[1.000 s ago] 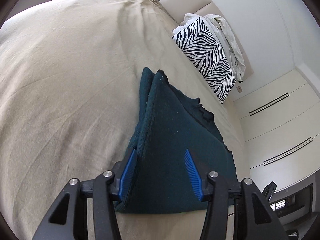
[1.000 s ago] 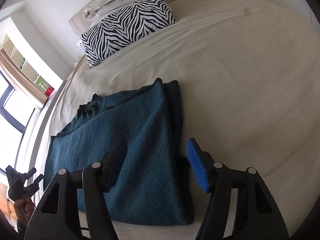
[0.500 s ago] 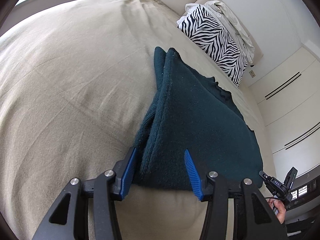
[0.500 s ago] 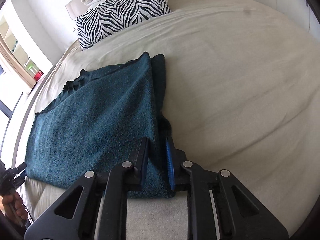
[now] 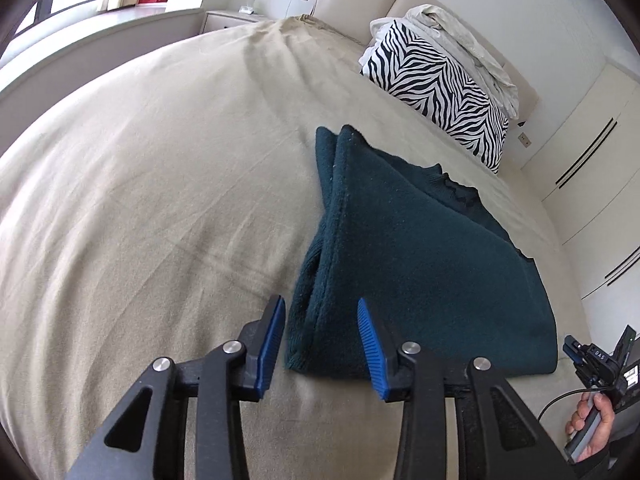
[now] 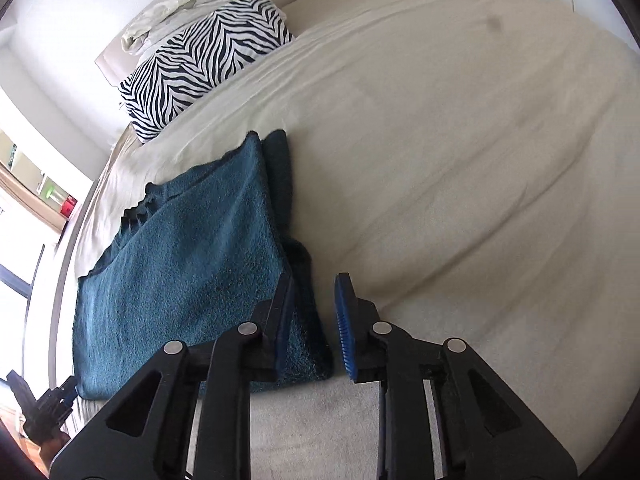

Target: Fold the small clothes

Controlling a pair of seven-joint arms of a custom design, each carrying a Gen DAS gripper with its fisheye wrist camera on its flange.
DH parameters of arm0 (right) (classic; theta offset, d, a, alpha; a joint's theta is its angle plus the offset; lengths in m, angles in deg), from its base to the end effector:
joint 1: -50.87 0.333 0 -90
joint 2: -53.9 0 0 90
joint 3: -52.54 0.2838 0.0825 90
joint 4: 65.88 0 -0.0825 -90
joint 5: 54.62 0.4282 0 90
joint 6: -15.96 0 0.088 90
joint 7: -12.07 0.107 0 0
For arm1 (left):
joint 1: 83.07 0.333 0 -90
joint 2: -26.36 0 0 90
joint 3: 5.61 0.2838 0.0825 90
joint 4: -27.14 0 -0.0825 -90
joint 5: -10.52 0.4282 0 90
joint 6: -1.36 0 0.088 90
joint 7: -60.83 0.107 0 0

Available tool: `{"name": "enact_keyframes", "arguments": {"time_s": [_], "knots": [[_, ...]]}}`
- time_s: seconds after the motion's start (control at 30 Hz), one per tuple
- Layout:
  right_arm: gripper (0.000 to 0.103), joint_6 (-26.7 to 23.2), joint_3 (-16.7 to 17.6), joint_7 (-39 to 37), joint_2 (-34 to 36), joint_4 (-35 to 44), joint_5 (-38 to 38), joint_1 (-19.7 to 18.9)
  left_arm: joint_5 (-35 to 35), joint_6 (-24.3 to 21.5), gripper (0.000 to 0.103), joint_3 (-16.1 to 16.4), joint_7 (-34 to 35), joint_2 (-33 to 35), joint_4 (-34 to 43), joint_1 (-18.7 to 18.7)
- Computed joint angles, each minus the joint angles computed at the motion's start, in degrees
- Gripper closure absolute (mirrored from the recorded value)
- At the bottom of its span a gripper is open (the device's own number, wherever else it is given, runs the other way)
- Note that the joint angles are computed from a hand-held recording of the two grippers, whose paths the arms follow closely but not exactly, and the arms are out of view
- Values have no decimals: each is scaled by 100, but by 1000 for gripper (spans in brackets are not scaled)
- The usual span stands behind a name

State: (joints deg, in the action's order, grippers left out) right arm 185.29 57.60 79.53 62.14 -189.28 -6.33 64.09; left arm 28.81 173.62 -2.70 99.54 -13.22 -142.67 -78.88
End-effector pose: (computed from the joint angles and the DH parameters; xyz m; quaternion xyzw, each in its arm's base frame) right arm 0.6020 0.1459 0.3314 -0.6348 0.6844 -0.0738 0.3509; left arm 0.3975 0.0230 0.3678 -0.8493 0.3849 -0.3051 0.1934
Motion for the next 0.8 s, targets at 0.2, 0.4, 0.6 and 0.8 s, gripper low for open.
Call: {"name": "enact_keyframes", "arguments": {"time_s": [0.2, 0.4, 0.6, 0.8], "knots": [[83, -1065, 315, -1986, -39, 735, 1948, -74, 847, -306, 57, -1035, -136, 1025, 1233, 469], [83, -2490, 505, -2011, 1330, 2314, 2345, 18, 1895, -1514, 48, -1535, -519, 2654, 2693, 657], [87, -2936, 828, -1411, 2466, 3153, 2131, -306, 1924, -1318, 43, -1026, -386, 2891, 2748, 282], [85, -2036, 800, -1775, 2060, 2580, 3214, -767, 2051, -1271, 42, -882, -446, 2919, 2746, 143]]}}
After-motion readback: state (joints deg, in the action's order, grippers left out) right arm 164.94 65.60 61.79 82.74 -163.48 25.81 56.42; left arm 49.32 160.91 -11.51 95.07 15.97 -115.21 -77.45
